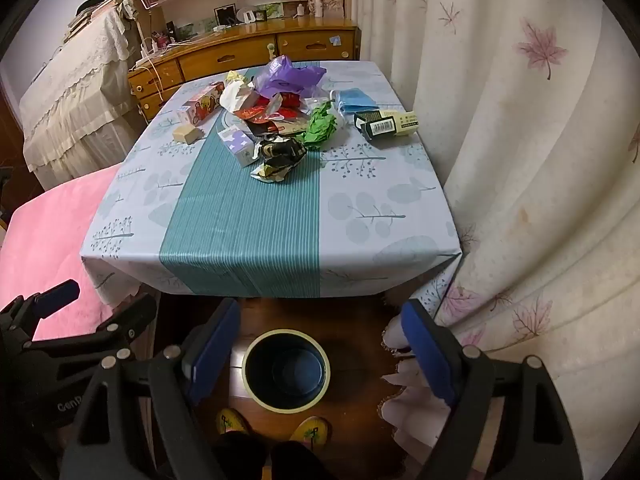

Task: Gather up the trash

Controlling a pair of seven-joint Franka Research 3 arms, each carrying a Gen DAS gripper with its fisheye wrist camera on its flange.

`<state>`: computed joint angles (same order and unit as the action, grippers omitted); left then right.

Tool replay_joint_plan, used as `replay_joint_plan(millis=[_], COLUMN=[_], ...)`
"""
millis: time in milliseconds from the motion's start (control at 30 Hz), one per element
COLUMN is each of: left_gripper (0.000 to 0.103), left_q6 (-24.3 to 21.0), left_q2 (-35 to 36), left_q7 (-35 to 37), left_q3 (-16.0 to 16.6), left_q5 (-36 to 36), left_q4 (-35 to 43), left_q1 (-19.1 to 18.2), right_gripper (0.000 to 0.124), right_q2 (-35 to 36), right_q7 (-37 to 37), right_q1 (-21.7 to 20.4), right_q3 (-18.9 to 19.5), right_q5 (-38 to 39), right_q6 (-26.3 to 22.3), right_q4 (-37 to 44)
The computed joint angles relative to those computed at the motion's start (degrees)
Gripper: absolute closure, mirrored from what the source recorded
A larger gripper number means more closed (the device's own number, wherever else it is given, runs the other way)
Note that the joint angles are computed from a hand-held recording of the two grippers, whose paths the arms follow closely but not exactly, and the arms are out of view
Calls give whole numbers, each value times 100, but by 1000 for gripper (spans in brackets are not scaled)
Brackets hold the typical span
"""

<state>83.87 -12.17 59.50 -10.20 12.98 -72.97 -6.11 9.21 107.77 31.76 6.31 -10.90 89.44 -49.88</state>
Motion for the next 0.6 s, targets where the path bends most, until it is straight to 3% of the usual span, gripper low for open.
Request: replay_joint_plan(millis=[600], left_gripper=[4], left_q6=[74], left_q2=[57], left_q7=[17], left_q3=[-51], left_q5=[128], left_q4=[131], left_q1=[-8], right_gripper=[41], right_q2=[-88], right_q7=[-28], right_q1=[-98], right_q3=[3], right_q5=[118], right_q6=[111], right_q4=[-118])
